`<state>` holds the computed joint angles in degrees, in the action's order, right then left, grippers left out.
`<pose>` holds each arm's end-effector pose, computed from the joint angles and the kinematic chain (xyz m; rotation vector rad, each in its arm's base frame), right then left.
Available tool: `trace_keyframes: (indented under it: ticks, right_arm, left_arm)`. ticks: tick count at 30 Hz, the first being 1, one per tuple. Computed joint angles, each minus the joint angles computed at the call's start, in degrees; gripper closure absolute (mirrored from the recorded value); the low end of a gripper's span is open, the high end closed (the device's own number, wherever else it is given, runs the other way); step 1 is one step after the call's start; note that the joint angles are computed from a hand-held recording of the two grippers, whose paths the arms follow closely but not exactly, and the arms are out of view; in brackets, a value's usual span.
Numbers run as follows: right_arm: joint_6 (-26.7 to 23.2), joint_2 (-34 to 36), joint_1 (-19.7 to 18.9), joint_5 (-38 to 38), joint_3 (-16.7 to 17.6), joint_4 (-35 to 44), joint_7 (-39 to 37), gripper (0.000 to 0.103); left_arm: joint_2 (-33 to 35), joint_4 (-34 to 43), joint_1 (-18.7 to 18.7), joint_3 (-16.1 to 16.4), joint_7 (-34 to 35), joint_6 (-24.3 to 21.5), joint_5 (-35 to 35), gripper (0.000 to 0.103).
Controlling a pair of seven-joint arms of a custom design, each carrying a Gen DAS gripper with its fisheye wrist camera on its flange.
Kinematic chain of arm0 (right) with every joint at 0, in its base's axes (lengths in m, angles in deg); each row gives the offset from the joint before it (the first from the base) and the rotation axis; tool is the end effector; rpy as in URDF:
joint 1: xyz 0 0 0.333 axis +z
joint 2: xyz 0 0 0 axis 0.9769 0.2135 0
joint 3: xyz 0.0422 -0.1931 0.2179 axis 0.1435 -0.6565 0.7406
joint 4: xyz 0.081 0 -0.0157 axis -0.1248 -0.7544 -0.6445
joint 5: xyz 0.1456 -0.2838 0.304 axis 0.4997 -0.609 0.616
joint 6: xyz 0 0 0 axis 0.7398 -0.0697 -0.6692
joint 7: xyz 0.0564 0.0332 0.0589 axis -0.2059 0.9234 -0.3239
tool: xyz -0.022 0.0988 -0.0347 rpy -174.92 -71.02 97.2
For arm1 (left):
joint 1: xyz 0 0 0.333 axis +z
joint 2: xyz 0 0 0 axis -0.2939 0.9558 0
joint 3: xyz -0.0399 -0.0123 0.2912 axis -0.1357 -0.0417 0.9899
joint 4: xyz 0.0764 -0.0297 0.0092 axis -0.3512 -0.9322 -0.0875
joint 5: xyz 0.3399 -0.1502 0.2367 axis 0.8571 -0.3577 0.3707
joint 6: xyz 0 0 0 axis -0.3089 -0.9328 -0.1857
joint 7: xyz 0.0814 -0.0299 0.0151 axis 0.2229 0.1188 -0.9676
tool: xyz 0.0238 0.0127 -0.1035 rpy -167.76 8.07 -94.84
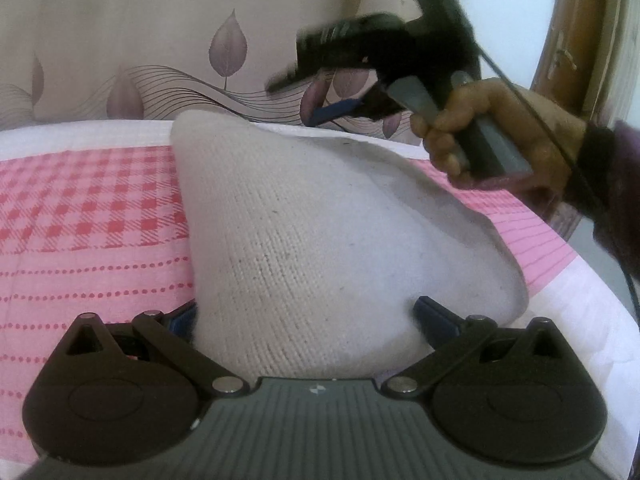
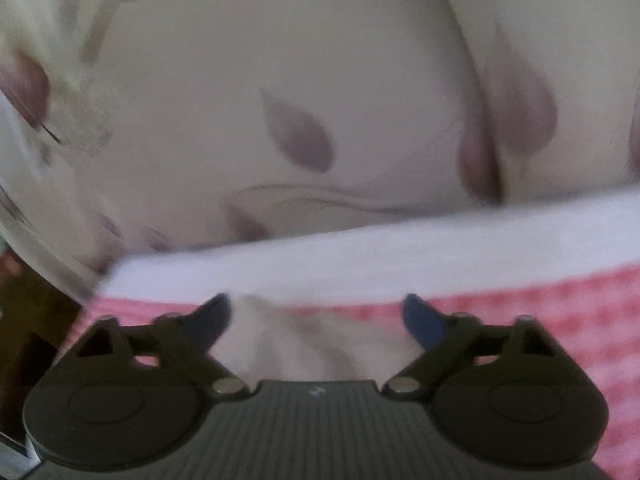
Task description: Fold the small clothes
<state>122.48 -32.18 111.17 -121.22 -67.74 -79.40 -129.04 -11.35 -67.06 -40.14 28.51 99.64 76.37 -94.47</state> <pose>0.5275 0.4574 0.4949 -1.2967 1.8077 -0.4465 0.4430 -0.2431 0.4060 -0.9933 2.4351 -1.4724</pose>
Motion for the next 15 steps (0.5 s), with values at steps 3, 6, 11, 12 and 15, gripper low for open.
trace_keyframes:
  ticks: [3,6,11,12,15]
  right_arm:
    - [-4.94,2.98,-1.90,14.77,2.77,3.61,-20.46,0.057]
    - [-6.45,5.33,-1.32,21.12,3.36,5.58,-31.56,0.057]
    - [-11.01,6.16,4.09,12.38,1.40,7.24,-35.83,0.080]
    - [-14.35,7.22,5.81,9.09,1.18,8.91,-37.49,0.083]
    - [-22.87,9.45,10.56,0.24,0.26,12.00,-38.09,0.089]
  left_arm:
    - [-0.16,-0.12,-0.08,-0.10,-0.06,0.25,-0.04,0.000]
    - [-0.14,-0.09,-0.13,-0.03,-0.15,0.23,-0.18,0.000]
    - [-0.20,-0.13,-0.20,-0.06,-0.26,0.40,-0.28,0.000]
    - [-0.27,-0.17,-0.22,-0.10,-0.35,0.48,-0.27,0.000]
    - [-0.31,-0.19,-0.26,-0.10,-0.38,0.55,-0.27,0.000]
